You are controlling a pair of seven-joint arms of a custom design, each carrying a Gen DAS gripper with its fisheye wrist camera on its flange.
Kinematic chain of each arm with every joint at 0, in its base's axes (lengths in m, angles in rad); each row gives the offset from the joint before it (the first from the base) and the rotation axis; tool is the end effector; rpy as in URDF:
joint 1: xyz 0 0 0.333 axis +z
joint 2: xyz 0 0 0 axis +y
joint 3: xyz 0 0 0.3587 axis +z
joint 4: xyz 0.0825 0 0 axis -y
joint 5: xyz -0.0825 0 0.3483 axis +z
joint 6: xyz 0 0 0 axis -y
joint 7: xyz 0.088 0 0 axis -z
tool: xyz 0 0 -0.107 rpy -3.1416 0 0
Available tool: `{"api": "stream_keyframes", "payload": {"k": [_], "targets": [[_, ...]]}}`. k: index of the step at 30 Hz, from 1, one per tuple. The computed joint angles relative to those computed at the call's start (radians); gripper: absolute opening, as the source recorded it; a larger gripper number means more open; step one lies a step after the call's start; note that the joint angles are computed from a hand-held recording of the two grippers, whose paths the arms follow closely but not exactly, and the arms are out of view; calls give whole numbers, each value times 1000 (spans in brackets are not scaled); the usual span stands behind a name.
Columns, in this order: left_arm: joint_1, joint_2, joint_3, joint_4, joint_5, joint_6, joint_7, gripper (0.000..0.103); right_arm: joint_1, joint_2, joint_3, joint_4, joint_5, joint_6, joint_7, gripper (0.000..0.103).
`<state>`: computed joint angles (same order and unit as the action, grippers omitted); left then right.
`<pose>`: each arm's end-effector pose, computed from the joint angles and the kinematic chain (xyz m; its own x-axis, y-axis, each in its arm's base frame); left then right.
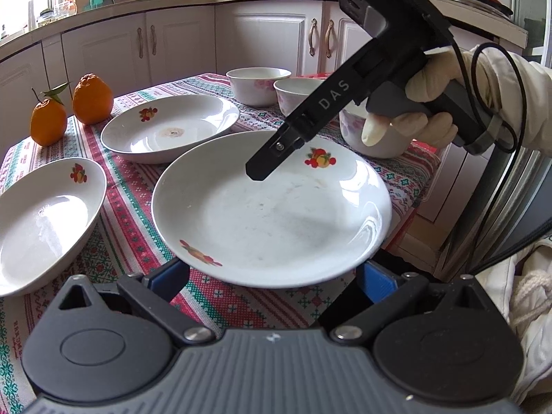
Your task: Organize plates and bowls
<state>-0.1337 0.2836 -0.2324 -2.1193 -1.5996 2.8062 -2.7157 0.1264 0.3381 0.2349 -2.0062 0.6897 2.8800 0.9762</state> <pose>0.5433 -0.1499 0.3562 -0.7627 -0.6466 0.0129 -0.4371 0.5006 -0.7472 0.6011 0.1734 0.4056 0.3569 -0.8987 -0.2548 -0.8199 -0.1706 -0.5466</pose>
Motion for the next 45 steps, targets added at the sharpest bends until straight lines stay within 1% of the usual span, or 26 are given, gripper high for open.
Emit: {"api": "stream_keyframes", "payload": {"k": [3,7,14,21,32,37,45], "targets": [[3,4,1,4,10,-5,0,102,-18,4,14,13,28,-24,-24,86],[4,10,-3,10,17,-2,-4,102,-15,17,7,31,34,-46,-39,86],[9,13,-6,13,21,-8,4,102,-21,21,13,35,67,-50,-76,86],[19,6,-7,9,37,-25,-10,102,-6,18,-2,33,67,-56,-64,86],[31,-20,4,0,19,-35,-24,102,2,12,6,66,82,-64,-96,86],[43,-34,18,9,28,-44,-54,102,20,33,-1,124,55,-82,-91,86],[77,-41,38,31,29,-27,-68,102,51,133,1,303,-39,-142,-32,86]]}}
